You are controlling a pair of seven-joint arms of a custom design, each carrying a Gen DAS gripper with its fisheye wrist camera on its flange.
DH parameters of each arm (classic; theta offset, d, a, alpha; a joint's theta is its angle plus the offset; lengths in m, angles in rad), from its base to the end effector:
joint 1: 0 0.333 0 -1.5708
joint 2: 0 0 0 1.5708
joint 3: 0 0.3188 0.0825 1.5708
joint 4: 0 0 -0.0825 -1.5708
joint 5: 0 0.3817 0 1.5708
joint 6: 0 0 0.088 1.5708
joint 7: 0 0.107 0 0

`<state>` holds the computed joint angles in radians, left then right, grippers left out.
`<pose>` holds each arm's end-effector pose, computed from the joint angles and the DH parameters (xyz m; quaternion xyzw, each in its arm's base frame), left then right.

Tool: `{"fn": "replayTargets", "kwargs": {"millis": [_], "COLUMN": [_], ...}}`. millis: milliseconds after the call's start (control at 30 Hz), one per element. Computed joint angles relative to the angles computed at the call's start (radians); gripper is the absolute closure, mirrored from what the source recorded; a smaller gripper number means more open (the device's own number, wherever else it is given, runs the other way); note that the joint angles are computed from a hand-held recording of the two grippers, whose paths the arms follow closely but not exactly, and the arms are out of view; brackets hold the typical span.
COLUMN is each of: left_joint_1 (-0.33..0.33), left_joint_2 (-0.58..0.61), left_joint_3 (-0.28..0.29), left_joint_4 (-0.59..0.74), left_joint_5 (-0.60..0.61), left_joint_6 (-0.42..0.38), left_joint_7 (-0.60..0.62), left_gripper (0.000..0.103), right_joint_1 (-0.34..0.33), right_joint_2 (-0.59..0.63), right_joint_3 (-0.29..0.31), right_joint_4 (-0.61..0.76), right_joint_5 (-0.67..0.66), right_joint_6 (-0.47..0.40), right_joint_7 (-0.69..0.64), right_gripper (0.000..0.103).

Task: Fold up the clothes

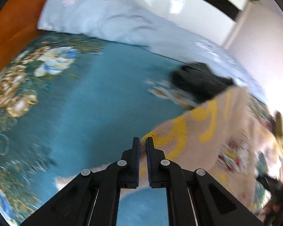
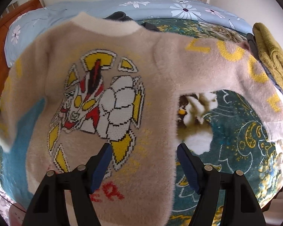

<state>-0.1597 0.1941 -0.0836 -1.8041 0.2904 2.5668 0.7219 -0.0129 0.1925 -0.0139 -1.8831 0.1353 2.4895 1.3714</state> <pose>0.6359 -0.1586 0.5039 -0.7996 0.5222 -0.2464 0.1653 0.6393 -0.0173 0.4551 -0.7193 0.6619 -0.1294 0.1668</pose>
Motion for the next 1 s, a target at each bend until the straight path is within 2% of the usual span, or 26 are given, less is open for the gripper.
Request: {"fn": "replayTargets", "kwargs": {"millis": [67, 100, 133, 200, 233, 300, 367, 400, 433, 500, 600, 667, 733, 767, 800, 900, 967, 1000], "left_joint_1": [-0.012, -0.020, -0.017, -0.002, 0.009, 0.033, 0.059, 0.067, 0.066, 0.053, 0.012, -0.021, -0.038, -0.044, -0.054, -0.093, -0.097, -0.099], "left_joint_2": [0.047, 0.080, 0.100, 0.115, 0.098, 0.032, -0.012, -0.024, -0.025, -0.010, 0.055, 0.103, 0.133, 0.147, 0.154, 0.160, 0.162, 0.165], "left_joint_3": [0.028, 0.040, 0.043, 0.045, 0.040, 0.020, -0.025, -0.053, -0.076, -0.112, -0.130, -0.124, -0.126, -0.129, -0.124, -0.096, -0.096, -0.096], "left_joint_4": [0.081, 0.136, 0.164, 0.181, 0.151, 0.037, -0.047, -0.074, -0.085, -0.082, -0.025, 0.014, 0.031, 0.037, 0.039, 0.040, 0.042, 0.048], "left_joint_5": [0.051, 0.073, 0.066, 0.025, 0.001, -0.071, -0.207, -0.286, -0.350, -0.452, -0.516, -0.520, -0.551, -0.570, -0.574, -0.541, -0.546, -0.546], "left_joint_6": [-0.106, -0.186, -0.229, -0.259, -0.225, -0.070, 0.061, 0.102, 0.119, 0.124, 0.056, 0.013, 0.005, 0.004, 0.009, 0.024, 0.028, 0.018], "left_joint_7": [-0.071, -0.107, -0.127, -0.153, -0.176, -0.198, -0.111, -0.036, 0.028, 0.139, 0.219, 0.206, 0.196, 0.192, 0.176, 0.091, 0.059, 0.044], "left_gripper": [0.099, 0.099, 0.099, 0.099, 0.099, 0.099, 0.094, 0.084, 0.070, 0.057, 0.052, 0.051, 0.051, 0.051, 0.051, 0.053, 0.065, 0.081], "right_joint_1": [-0.003, -0.005, -0.008, -0.015, -0.020, -0.031, -0.047, -0.059, -0.070, -0.101, -0.124, -0.130, -0.136, -0.139, -0.142, -0.156, -0.172, -0.176], "right_joint_2": [0.001, 0.000, -0.002, -0.007, -0.009, -0.013, -0.008, -0.004, 0.001, 0.007, 0.014, 0.018, 0.017, 0.019, 0.023, 0.027, 0.032, 0.034], "right_joint_3": [-0.003, -0.004, -0.006, -0.007, -0.008, -0.009, -0.010, -0.009, -0.008, -0.005, -0.005, -0.011, -0.014, -0.017, -0.020, -0.021, -0.016, -0.014], "right_joint_4": [0.001, 0.001, 0.001, 0.001, 0.000, 0.000, 0.005, 0.009, 0.014, 0.015, 0.010, 0.006, -0.006, -0.011, -0.011, -0.016, -0.012, -0.009], "right_joint_5": [0.001, 0.002, 0.004, 0.014, 0.024, 0.050, 0.101, 0.144, 0.186, 0.297, 0.393, 0.413, 0.433, 0.440, 0.445, 0.489, 0.549, 0.570], "right_joint_6": [-0.004, -0.005, -0.006, -0.005, -0.001, 0.003, -0.010, -0.026, -0.043, -0.086, -0.143, -0.173, -0.178, -0.183, -0.197, -0.223, -0.262, -0.281], "right_joint_7": [0.005, 0.006, 0.007, -0.001, -0.010, -0.025, -0.030, -0.029, -0.026, -0.029, -0.047, -0.054, -0.072, -0.077, -0.075, -0.089, -0.124, -0.136], "right_gripper": [0.029, 0.029, 0.029, 0.029, 0.029, 0.029, 0.029, 0.029, 0.029, 0.029, 0.029, 0.029, 0.033, 0.038, 0.048, 0.063, 0.070, 0.071]}}
